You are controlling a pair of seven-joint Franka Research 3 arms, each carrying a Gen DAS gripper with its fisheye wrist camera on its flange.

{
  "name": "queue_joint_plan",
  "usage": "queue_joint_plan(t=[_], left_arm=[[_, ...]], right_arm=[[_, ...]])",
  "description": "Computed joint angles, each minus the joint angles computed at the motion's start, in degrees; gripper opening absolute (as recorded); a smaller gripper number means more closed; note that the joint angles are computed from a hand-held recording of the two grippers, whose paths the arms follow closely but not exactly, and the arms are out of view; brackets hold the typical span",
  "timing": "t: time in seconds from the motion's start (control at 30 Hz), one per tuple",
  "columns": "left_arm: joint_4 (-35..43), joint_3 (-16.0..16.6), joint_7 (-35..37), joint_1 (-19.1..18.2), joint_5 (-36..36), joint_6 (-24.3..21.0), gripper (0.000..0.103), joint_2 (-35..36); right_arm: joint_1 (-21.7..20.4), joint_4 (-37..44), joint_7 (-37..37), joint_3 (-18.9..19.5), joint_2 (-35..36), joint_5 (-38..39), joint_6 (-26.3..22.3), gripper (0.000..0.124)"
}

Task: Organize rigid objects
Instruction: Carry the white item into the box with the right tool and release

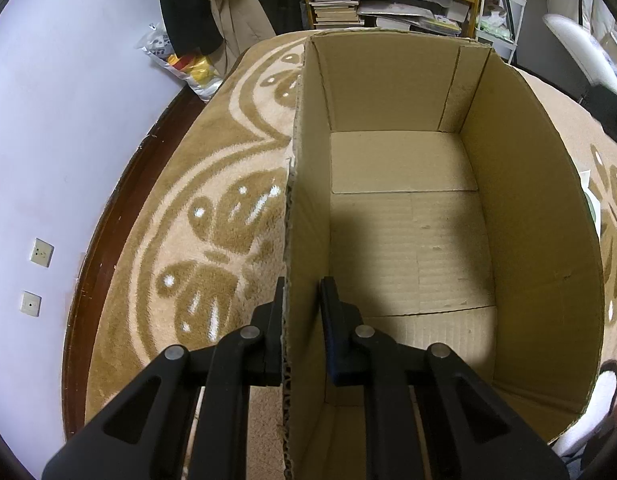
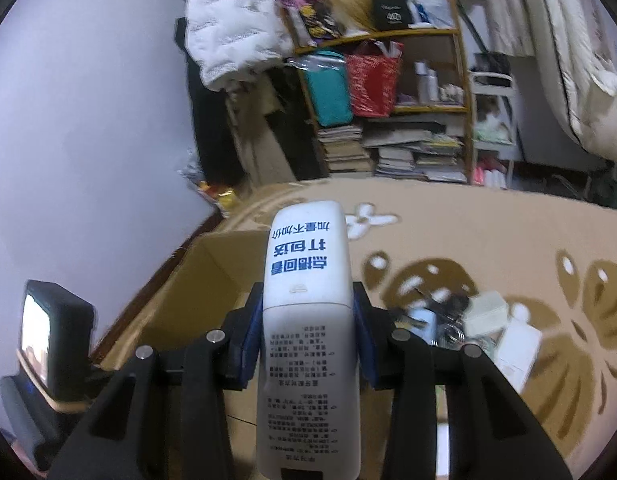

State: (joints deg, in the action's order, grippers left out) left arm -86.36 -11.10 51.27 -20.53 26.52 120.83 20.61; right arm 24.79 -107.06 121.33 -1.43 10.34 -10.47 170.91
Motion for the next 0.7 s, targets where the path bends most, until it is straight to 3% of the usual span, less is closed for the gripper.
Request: queue_joint_plan(t=[0.4, 0.47, 0.53, 0.7], left_arm=[[-0.11, -0.02, 0.05, 0.43, -1.03, 0.36, 0.014, -0.07], [-0.30, -0.06, 0.10, 0.54, -1.22, 0.65, 0.013, -0.14], [-0.42, -0.06, 0.13, 0.61, -1.33, 0.86, 0.013, -0.19], [-0.70, 0.04, 0.27, 0.47, -0.97, 1.05, 0.012, -0.26]], right_arm=[[-0.31, 5.11, -12.12, 4.51, 5.22, 11.16, -3.30, 0.043], [0.33, 5.02, -12.46, 3.88, 5.38, 11.42, -3.47, 0.043], [2.87, 4.06, -9.09, 0.85, 4.89, 7.87, -1.94, 0.043], [3.77, 2.30, -6.02, -0.79, 3.15, 5.04, -0.10, 0.047]])
